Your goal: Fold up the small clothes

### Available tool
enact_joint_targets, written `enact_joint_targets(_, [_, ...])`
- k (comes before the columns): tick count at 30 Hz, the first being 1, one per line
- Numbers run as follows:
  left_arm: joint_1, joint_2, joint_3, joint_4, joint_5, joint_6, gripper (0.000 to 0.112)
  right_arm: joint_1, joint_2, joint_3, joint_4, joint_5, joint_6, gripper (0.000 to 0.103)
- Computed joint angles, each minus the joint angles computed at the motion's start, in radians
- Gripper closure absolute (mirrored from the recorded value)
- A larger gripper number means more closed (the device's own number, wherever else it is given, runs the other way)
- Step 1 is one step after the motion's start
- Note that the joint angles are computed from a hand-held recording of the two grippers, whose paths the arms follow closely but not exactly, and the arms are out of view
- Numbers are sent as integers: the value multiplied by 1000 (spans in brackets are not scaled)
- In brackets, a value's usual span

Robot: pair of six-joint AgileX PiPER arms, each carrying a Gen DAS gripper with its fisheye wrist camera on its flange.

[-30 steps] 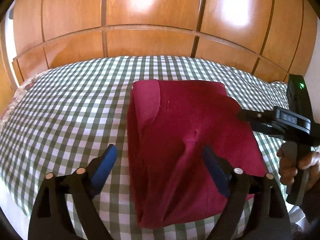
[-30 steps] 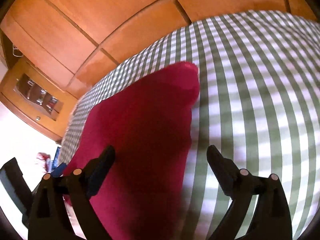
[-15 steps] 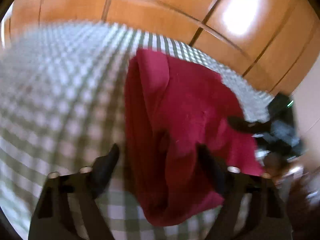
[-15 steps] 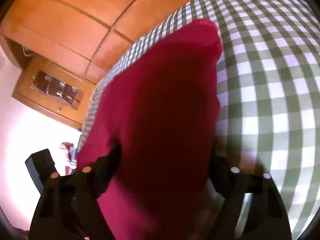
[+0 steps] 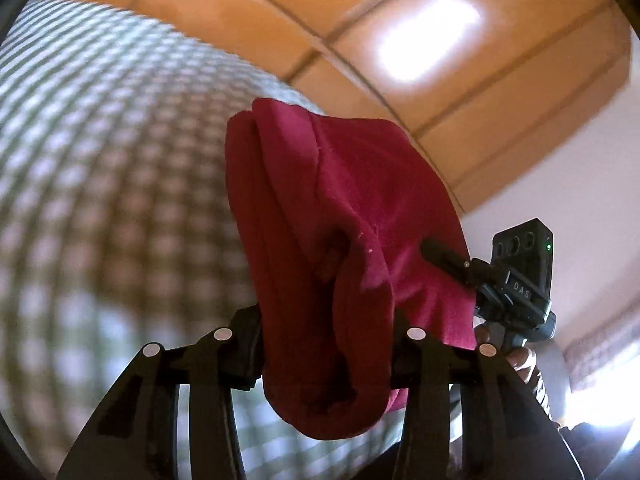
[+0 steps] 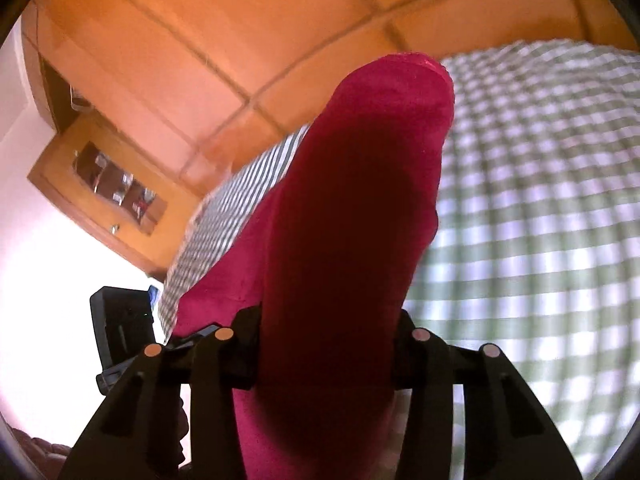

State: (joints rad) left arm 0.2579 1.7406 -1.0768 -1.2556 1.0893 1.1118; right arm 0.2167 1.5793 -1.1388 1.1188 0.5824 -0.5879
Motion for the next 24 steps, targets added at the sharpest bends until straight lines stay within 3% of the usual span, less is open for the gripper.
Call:
enact_joint_targets(5, [-287,80,-221,52,-86,-139,70,-257,-142,124,44,47,-84,60])
enact_joint_targets(7, [-414,173,-393,117,-123,-252,70,-352,-144,132,44,69,-102,60])
enact_joint_targets(8, [-475,227,-490,176,-144,-320,70,-416,-123,123,33,90,-115,59])
enact_joint_targets(11, [-624,382,-783,458,-157,-598,70,-497,-47,97,-135,33,7,50])
enact_joint_targets(12, [-674,432,-840,558,-195,-649,70,-538,-34,100,-187,43,37,46])
enact_joint_targets(13, [-708,475,-904,658,-197,-713,65,-560,-17,114,-210,34,57,33])
enact_joint_targets(14, [-746,486,-928,748,-196,-774,62,-590,-21,148,-194,28,37,29])
enact_joint_targets(16, [-789,436,-857,863,-297,-829,56,-641,-93,226,-116,31,-60,27])
enact_joint_targets(18, [-809,367,-745,904,-406,-839,55,-633,-187,277,-157,-18,-24,30])
enact_joint_targets(20, [-815,293,-632,937,-528,-861,55,-628,-262,316,-176,-33,-25,47])
enact_joint_targets(22, [-820,225,-509,897,-652,-806,55,-564,-344,357,-180,-62,-15,55])
enact_joint_targets(24, [-837,242,-523,984,-636,-861,55,-473,-346,360,-253,-123,52,59])
